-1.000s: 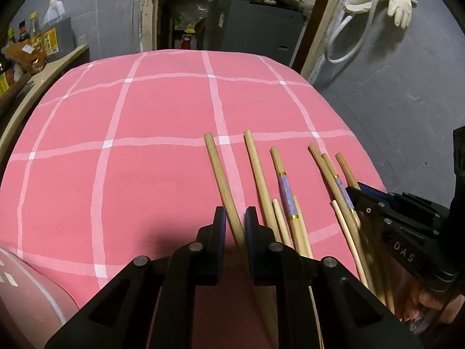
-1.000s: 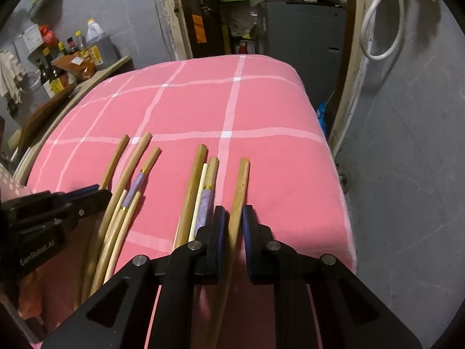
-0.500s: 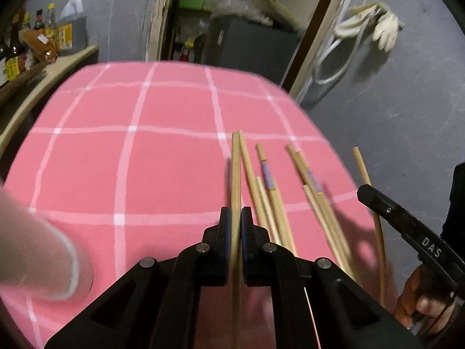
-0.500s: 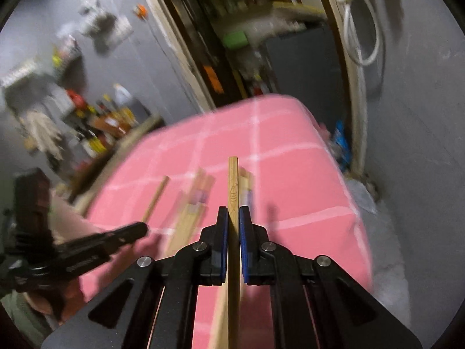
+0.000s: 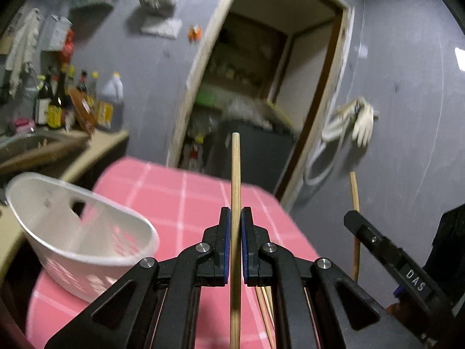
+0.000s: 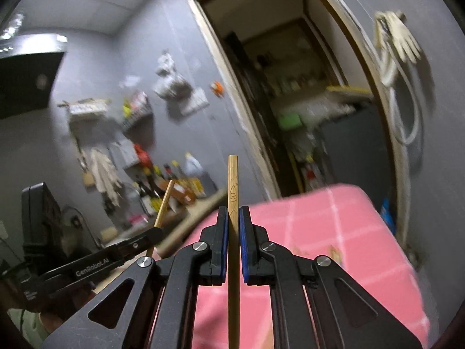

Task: Organize utensils
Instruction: 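Lift both held chopsticks and carry them over the white caddy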

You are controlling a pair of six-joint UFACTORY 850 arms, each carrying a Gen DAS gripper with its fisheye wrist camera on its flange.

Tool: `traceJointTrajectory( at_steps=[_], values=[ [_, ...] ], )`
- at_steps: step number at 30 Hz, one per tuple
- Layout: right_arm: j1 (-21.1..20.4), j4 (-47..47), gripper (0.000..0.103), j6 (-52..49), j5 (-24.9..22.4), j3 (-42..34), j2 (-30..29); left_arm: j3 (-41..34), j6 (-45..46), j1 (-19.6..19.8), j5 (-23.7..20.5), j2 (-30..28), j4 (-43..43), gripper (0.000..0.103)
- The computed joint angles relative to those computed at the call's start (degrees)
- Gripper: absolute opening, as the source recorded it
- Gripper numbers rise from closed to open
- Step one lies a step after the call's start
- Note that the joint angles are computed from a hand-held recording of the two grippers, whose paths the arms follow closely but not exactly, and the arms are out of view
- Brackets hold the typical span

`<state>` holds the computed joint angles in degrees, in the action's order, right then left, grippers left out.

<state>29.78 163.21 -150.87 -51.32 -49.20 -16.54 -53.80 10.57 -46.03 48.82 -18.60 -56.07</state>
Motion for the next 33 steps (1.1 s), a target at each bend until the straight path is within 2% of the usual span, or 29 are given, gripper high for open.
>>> traceJointTrajectory(
  at_steps=[7, 14, 19, 25, 29, 33],
  values=[
    [3.5, -1.6, 0.005, -0.3, -5.9, -6.6, -3.1, 6.1, 1.0, 2.1, 6.5, 8.3, -2.8, 0.005],
    [6.3, -3.4, 0.005, 2.7, -10.2, -15.9, -8.8, 11.7, -1.5, 8.2, 11.1, 14.0, -2.7, 0.005],
    [7.4, -3.0, 0.005, 3.8, -14.0, -20.4, -12.8, 15.2, -6.1, 13.5, 12.5, 17.0, 1.0, 0.005],
    [8.1, 0.3, 0.005, 1.3, -20.0, -22.2, -15.6, 16.9, -12.1, 17.4, 15.0, 17.0, 4.3, 0.005],
    [8.1, 1.4, 0.005, 1.0, -22.1, -22.9, -17.0, 16.9, -13.6, 18.3, 16.7, 16.1, 3.9, 0.005],
    [8.6, 3.1, 0.005, -1.0, -22.2, -23.5, -17.9, 16.7, -13.2, 18.0, 18.2, 14.4, 2.6, 0.005]
  ],
)
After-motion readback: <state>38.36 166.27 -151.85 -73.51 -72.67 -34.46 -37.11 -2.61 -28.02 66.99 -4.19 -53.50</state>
